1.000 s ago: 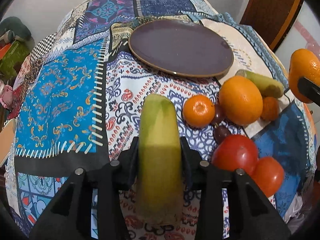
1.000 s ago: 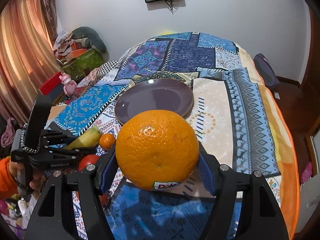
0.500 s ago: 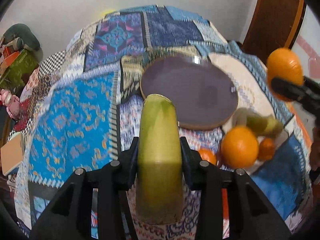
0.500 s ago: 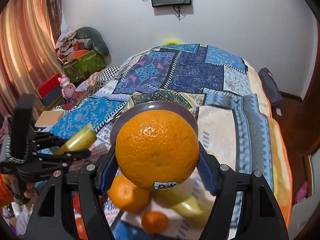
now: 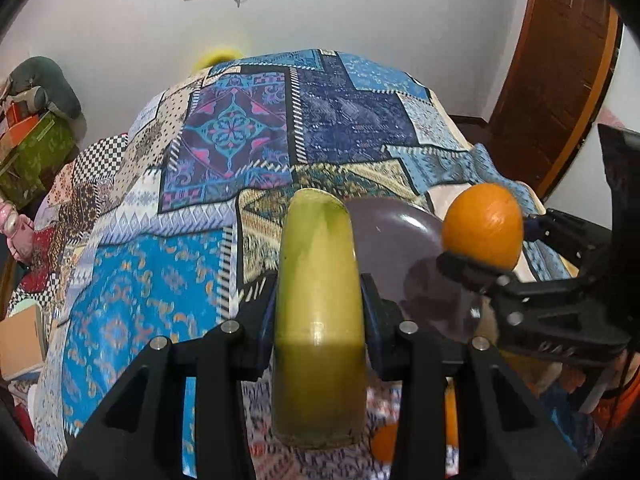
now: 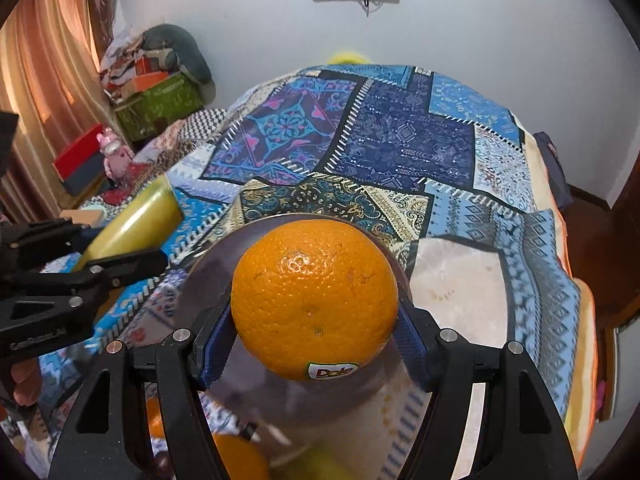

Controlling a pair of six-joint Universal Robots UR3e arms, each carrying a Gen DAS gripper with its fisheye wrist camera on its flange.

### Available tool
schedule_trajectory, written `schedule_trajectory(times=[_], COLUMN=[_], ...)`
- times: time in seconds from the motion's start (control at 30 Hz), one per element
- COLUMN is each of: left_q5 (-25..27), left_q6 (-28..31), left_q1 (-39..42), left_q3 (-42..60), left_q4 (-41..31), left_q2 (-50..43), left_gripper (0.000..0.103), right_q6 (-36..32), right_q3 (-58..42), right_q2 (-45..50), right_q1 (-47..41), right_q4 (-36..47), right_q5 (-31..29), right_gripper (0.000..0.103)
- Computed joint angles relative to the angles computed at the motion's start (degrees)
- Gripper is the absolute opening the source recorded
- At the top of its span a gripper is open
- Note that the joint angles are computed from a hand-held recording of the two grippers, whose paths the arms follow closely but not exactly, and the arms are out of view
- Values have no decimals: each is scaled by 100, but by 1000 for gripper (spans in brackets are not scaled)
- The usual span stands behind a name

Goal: Organize fruits
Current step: 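Carry the corn cob and orange over the dark plate with both tools, then open both tools to release the corn cob and orange onto the plate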

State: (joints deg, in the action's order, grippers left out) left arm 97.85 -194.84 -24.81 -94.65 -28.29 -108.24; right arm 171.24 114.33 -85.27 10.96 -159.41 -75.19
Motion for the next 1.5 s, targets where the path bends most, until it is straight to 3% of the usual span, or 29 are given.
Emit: schedule_trajectory(times=[0.4, 0.9, 1.0, 1.13, 1.37, 1.5], left_q5=[-231, -551, -681, -318, -87, 52], left_q6=[126, 178, 186, 174, 130, 34], left_q1=[305, 432, 471, 309, 153, 32], left_q3=[1131, 1502, 1406, 1317, 837, 422], left_q4=[-163, -282, -226, -121, -148, -115], left_q2=[-1285, -1828, -1728, -1540, -715, -84], left_gripper=[38, 38, 38, 38, 39, 47], right_q6=[-188, -448, -422, -397, -333, -310], right_q3=[-1392, -2125, -2063, -1814, -994, -448], right_q2=[1302, 1788, 1725, 1418, 284, -503], right_q1=[62, -19, -47, -122, -420, -501], right_q4=[785, 1815, 1761, 1575, 1300, 1067], right_q5=[-181, 117, 147, 168, 386, 385], right_gripper=[67, 69, 69, 77, 78, 82])
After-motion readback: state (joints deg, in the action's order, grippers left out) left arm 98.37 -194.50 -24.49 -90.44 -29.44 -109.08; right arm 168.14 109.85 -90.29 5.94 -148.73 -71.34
